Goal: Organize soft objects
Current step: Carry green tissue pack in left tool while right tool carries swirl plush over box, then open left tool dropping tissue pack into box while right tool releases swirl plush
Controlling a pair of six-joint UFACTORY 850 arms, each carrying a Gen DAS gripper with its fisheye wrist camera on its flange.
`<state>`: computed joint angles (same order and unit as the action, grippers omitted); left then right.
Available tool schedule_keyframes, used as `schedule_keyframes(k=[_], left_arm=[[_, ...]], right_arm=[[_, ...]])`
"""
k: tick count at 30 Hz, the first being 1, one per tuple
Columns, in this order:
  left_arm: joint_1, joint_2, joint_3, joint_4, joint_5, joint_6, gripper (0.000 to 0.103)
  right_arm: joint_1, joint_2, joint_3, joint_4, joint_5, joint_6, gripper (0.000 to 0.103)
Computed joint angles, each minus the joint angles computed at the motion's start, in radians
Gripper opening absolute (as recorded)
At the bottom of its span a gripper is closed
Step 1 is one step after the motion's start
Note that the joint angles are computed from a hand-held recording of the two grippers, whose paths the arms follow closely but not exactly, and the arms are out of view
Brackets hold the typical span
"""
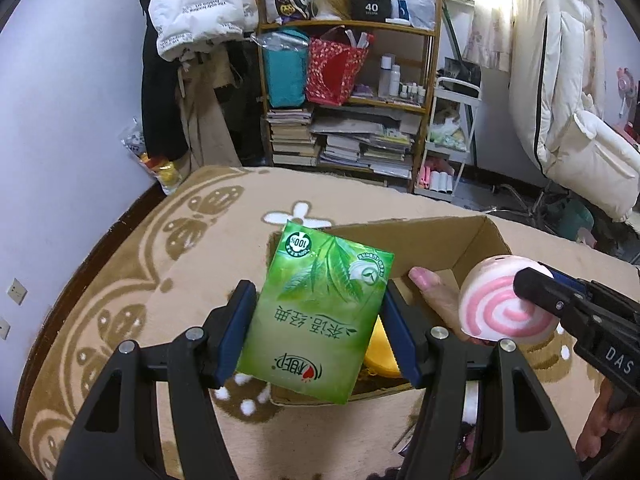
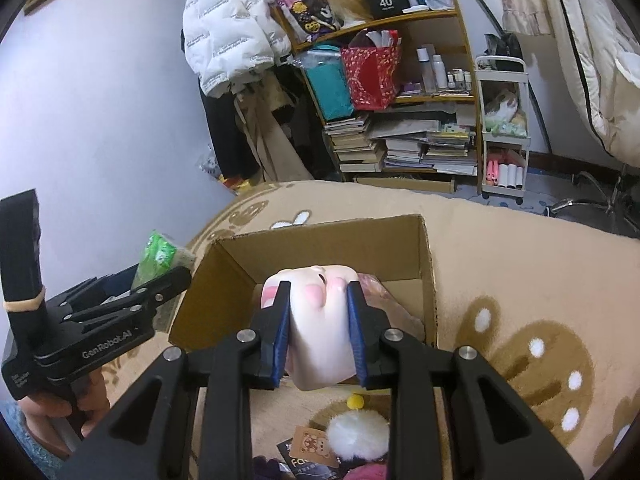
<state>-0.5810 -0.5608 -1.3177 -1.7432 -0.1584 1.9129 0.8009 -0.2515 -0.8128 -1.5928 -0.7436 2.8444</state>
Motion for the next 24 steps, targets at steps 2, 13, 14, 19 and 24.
schedule_keyframes(k=[2, 13, 14, 19, 24], left_arm=[[-0.004, -0.007, -0.003, 0.012, 0.003, -0.014, 0.062], [0.004, -0.003, 0.006, -0.047, -0.009, 0.033, 0.072], [0.006, 0.000, 0.008, -0.074, -0.012, 0.060, 0.075], [0.009, 0.025, 0.033, -0.303, -0.002, 0.306, 0.086], [0.011, 0.062, 0.063, -0.368, 0.000, 0.386, 0.091]], right_arm=[[-0.003, -0.003, -0.002, -0.003, 0.007, -0.004, 0.030], [-0.012, -0.007, -0.006, -0.038, 0.020, 0.026, 0.039], [-0.014, -0.006, -0.008, -0.031, 0.027, 0.013, 0.040], [-0.003, 0.001, -0.015, -0.018, 0.011, -0.014, 0.059], [0.018, 0.014, -0.027, 0.044, -0.034, -0.054, 0.074]])
